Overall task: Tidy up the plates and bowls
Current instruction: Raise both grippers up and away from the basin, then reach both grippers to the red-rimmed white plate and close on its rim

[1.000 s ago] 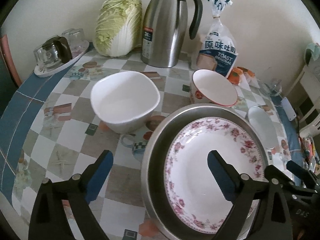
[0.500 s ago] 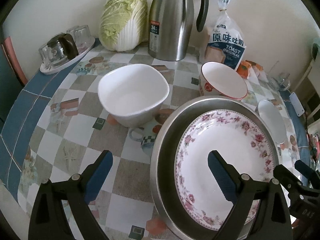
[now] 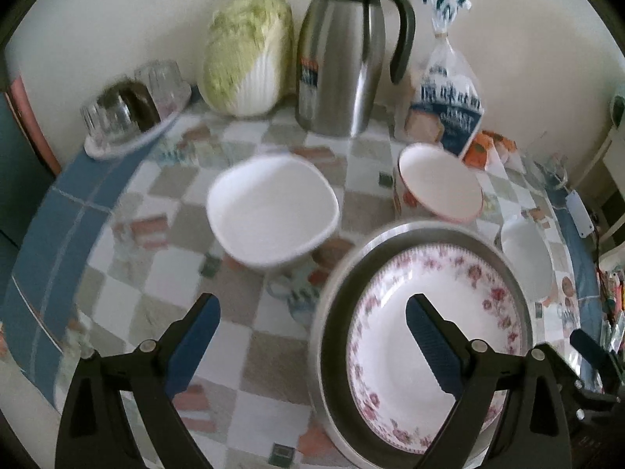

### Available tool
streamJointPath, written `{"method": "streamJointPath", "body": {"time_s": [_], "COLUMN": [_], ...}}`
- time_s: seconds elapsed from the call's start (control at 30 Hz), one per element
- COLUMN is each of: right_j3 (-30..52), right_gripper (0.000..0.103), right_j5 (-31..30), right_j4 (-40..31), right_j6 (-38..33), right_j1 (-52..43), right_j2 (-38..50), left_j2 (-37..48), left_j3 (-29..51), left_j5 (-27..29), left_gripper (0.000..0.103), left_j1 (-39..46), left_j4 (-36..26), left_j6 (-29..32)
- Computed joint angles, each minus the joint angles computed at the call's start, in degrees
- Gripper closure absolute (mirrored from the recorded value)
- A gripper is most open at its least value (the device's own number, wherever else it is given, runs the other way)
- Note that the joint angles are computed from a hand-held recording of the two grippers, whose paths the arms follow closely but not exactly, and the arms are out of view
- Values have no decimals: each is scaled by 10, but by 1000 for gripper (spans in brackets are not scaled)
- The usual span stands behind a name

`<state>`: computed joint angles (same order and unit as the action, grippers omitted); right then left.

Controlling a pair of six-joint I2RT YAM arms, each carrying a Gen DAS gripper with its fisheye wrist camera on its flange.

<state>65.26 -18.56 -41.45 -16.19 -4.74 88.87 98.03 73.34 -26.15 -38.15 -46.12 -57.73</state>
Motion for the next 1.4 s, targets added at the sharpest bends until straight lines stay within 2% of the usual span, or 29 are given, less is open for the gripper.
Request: {"method": "streamJointPath", "body": {"time_s": [0.2, 0.33, 0.67, 0.87, 1.13, 1.3, 1.4], "right_j3": [59, 109, 269, 388, 509, 518, 527], "right_gripper": [0, 0, 0, 0, 0, 3, 6], "right_j5": [-19, -15, 26, 8, 17, 44, 34], "right_j4": [-42, -56, -115, -161, -190, -174, -173], "right_j6": [21, 30, 37, 41, 55, 46, 46], "right_j1": [7, 12, 43, 46, 53, 70, 72], "right_j2": [18, 26, 104, 194, 303, 343, 370], "left_j2": [-5, 0, 48, 99, 193, 278, 321], "left_j3": [70, 120, 220, 295, 393, 458, 479], "left_j5": [-30, -19, 22, 20, 94, 138, 166], "left_gripper": [7, 7, 7, 7, 7, 7, 7], "left_j1": [25, 52, 109, 132, 167, 171, 173], "left_j4": [-56, -75, -69, -66, -79, -105, -108], "left_j6": [54, 89, 140, 198, 211, 216, 222]}}
